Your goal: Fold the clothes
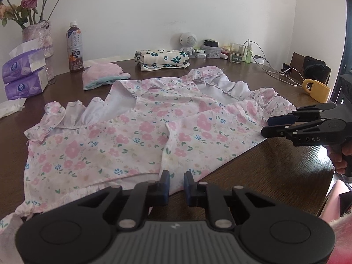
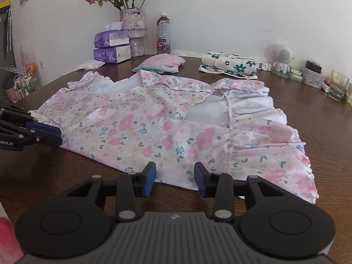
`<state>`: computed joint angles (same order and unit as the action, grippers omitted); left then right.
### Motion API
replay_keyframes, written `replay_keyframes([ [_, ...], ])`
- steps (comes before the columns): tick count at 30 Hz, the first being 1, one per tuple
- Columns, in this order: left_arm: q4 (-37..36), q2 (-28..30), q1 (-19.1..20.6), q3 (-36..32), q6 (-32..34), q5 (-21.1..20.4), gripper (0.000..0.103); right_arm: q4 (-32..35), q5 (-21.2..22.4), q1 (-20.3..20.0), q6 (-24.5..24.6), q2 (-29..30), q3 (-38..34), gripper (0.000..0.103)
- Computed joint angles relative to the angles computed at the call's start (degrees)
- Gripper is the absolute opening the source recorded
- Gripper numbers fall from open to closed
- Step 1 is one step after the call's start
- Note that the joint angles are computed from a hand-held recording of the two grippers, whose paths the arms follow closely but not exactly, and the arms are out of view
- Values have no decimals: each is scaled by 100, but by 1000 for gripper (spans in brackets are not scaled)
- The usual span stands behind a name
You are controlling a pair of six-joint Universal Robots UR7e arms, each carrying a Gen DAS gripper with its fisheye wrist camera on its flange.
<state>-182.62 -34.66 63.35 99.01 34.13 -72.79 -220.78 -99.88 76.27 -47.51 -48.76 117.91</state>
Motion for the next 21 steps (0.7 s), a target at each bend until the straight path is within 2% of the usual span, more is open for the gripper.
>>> replay_keyframes([
  [8,-33,10,-25,10,-23,67,14,-579,-314,-132,-127,-44,82,35],
  [10,-20,9,-26,5,-24,76,14,-603,-327,-190,-30,-110,113,35],
  [16,11,8,-30,-10,-29,87,14,-394,-66,-390,313,-397,282,37],
  [21,-24,8,-31,10,-10,83,14,-679,-422,-396,351,-356,213,36],
])
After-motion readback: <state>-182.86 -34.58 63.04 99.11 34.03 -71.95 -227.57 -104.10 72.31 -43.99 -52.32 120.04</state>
